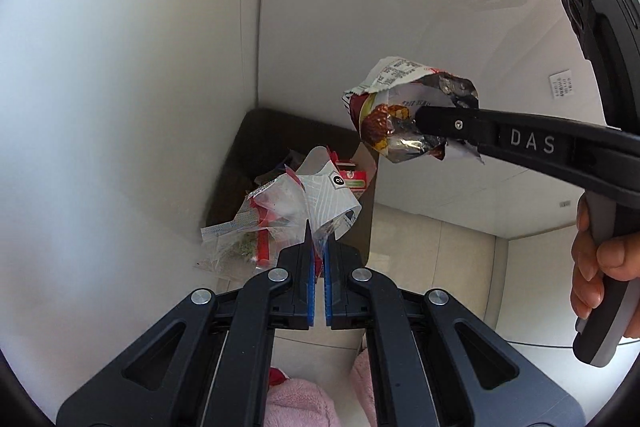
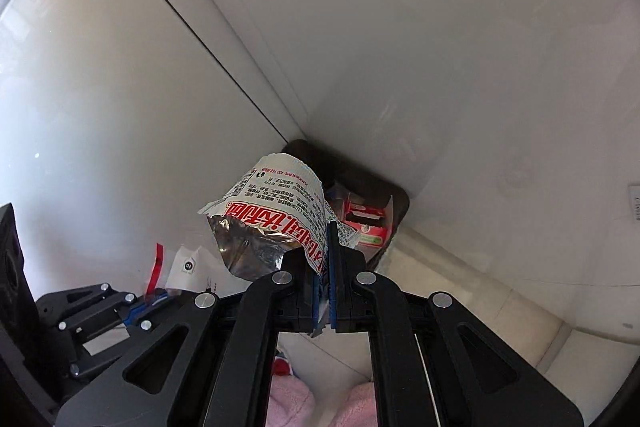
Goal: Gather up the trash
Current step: 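Open both tools to drop the bag and wrapper into the bin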
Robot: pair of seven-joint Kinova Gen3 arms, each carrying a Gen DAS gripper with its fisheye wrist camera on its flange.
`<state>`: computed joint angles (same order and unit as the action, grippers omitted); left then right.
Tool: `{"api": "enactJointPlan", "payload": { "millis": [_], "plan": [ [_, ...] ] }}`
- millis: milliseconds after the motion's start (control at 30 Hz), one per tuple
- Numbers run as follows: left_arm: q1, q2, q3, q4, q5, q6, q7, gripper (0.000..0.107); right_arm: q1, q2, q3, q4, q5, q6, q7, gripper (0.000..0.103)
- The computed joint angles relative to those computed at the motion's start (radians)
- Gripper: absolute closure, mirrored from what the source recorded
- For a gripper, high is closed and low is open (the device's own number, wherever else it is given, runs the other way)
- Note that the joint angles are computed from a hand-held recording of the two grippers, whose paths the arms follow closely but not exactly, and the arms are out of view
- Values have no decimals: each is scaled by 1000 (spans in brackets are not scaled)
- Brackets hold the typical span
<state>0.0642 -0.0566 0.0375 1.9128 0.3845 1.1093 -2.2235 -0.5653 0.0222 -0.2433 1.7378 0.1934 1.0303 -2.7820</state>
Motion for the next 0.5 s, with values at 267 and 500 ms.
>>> {"api": "enactJointPlan", "payload": {
  "millis": [267,500],
  "plan": [
    [-5,37,4,20,13,-60,4,96,-12,79,28,-52,11,-6,26,94],
    [-21,36,-6,3,29,-58,22,76,-18,81,43,-78,34,9,29,47]
  ]
}}
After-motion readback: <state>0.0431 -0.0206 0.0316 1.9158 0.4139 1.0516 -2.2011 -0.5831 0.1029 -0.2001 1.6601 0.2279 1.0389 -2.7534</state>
